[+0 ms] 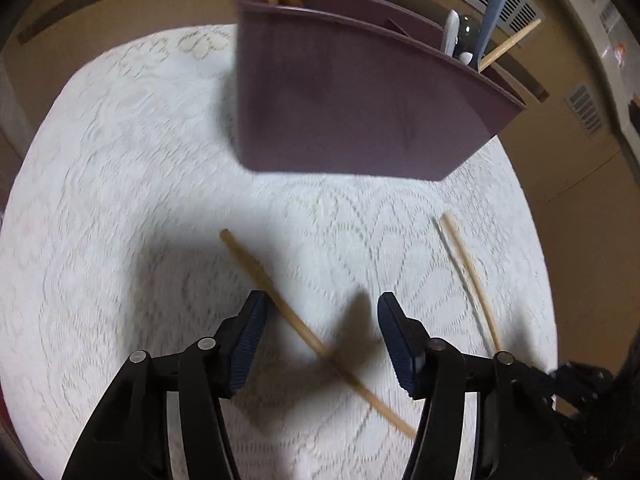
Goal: Organize utensils
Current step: 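Grasp one wooden chopstick with the right tool while the left tool approaches the other, then close the left tool on the second chopstick while the right tool holds the first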
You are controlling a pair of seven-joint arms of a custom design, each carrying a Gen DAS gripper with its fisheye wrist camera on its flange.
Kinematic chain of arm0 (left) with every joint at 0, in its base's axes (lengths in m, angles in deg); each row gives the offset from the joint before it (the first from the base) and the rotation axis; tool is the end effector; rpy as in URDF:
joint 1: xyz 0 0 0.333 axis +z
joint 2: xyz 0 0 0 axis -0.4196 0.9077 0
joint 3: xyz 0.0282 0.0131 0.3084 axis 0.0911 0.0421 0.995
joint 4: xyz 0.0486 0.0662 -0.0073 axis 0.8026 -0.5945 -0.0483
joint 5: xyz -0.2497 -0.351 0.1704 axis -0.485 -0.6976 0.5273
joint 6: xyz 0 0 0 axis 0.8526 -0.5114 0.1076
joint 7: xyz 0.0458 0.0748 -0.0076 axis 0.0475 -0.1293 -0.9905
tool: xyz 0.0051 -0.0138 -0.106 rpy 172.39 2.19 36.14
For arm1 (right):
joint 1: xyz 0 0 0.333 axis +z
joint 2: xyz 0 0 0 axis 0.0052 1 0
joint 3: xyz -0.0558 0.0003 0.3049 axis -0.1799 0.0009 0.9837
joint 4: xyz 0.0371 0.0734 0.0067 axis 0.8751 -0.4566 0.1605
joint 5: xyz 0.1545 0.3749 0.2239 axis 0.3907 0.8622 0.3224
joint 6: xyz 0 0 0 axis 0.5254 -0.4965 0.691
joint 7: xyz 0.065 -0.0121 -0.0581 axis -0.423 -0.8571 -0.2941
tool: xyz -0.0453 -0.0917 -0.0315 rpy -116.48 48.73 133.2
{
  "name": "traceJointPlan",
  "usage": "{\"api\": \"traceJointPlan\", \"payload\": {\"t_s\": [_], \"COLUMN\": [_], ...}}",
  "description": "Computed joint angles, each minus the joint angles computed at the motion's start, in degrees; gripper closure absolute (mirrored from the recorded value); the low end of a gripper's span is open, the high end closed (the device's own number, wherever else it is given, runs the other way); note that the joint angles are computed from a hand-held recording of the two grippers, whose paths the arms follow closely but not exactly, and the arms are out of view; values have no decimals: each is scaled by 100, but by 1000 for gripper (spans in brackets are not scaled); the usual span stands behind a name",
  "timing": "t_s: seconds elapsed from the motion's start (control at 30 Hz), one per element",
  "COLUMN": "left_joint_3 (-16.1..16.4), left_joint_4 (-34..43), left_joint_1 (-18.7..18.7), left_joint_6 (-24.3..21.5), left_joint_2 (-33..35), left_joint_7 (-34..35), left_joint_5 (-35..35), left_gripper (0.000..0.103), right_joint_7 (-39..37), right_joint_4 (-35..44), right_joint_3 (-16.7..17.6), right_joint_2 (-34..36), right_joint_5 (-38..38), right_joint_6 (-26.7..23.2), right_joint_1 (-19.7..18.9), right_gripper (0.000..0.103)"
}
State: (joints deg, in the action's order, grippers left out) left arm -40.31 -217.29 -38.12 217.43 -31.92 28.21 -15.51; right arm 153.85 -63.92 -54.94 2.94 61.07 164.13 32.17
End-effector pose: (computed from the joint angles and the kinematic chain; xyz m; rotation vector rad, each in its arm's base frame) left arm 0.4343 -0.1911 0.3721 -2.3792 1.7148 -0.6532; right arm 0.4429 0.3455 0.3529 -2.3583 1.0984 -0.1603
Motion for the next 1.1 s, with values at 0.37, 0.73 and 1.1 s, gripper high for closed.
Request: {"api": "traceJointPlan", "payload": {"t_s": [0.37,0.73,1.1], "left_joint_3": [-580,362,405], "left_joint_4": [355,-912,-216], "left_joint_1": [-59,-813,-402], "left_joint_6": [-723,-1176,-1523], "left_joint_2": [167,-1567,-694], "left_joint_7": [263,999,966], "left_joint_5": [1946,5,-801], "left_gripper": [83,81,81], "right_joint_7": [-226,355,1282], "right_joint_4": [132,1337,1623], "right_joint_3": [-25,198,273], "right_joint_2": [78,1225,1566], "right_joint_5": [-37,-857,-2107], "right_joint_6": [42,-87,29], "right_joint_1": [-47,-202,-249], "right_gripper": [91,77,97]}}
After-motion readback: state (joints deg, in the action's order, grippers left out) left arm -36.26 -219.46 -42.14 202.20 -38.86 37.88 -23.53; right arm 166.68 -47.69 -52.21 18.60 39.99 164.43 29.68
